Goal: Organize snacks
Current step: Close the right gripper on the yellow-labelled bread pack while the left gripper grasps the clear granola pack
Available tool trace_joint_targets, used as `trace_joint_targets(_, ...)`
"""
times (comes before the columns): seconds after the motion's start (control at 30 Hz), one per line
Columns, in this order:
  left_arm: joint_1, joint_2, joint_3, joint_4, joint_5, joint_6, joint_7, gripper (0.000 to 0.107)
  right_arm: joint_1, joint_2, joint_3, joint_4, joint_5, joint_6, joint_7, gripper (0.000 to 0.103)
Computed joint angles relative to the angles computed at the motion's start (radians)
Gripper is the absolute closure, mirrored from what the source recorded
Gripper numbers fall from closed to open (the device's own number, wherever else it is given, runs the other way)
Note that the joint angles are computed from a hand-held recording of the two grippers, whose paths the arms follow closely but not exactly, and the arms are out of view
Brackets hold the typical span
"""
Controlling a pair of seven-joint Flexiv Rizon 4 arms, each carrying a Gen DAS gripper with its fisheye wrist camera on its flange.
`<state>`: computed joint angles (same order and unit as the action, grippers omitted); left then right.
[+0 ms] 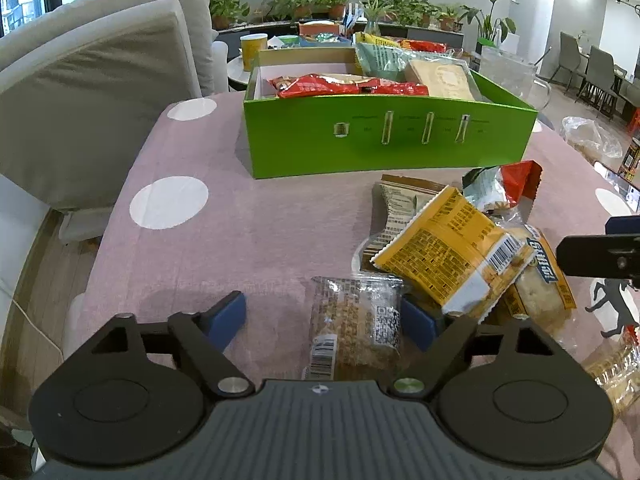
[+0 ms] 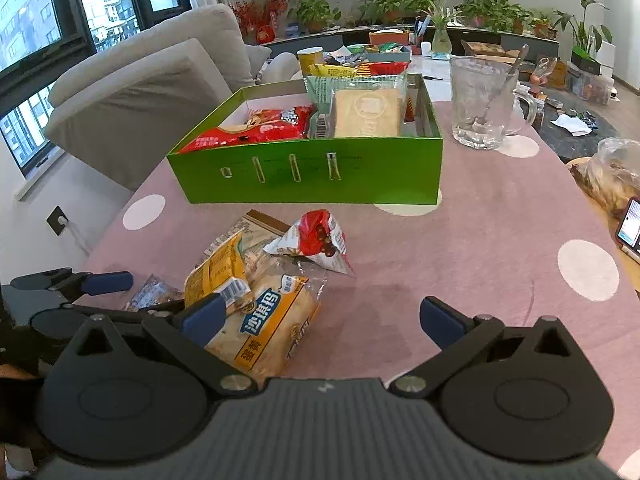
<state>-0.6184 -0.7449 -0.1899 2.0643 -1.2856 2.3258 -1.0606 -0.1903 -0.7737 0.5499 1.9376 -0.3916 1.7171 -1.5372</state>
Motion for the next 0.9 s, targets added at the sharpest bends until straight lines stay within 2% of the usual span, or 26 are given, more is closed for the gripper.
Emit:
trace_joint_targets(0.17,-0.002,0.001,0.007,0.023,0.048,0.021,-0.039,0.050,0.011,0.003,0.003,0.003,-0.003,-0.019,-0.012,0.041)
trace_joint_targets(0.33,-0.007,0.011,0.018,0.045,0.081,0.014,-0.074,0.059,0.093,0.028,-0.065,0.016,0.020,-0.031,-0.021,0.041)
trace_joint_targets(0.5,-0.019,0.010,0.030,0.052,0.088,0.015,-0.083,0.059,0.241,0.053,-0.215,0.025,0.059,-0.011,0.005,0.041)
trace_joint_targets(0.6,-0.023,0.008,0.033,0.052,0.089,0.017,-0.080,0.059,0.284,0.051,-0.266,0.016,0.078,-0.013,0.026,0.041)
trace_joint_targets(0.67,-0.019,0.010,0.033,0.053,0.097,0.012,-0.085,0.058,0.343,0.057,-0.339,0.018,0.096,0.003,0.046,0.041)
trace_joint_targets(0.7,-0.017,0.011,0.034,0.055,0.101,0.008,-0.086,0.057,0.369,0.059,-0.373,0.021,0.103,0.014,0.053,0.041)
trace_joint_targets(0.77,-0.018,0.014,0.037,0.054,0.099,-0.005,-0.077,0.048,0.407,0.063,-0.424,0.025,0.116,0.022,0.070,0.041)
trace_joint_targets(0.9,-0.028,0.009,0.040,0.046,0.084,-0.002,-0.067,0.046,0.373,0.061,-0.390,0.015,0.108,0.006,0.076,0.041)
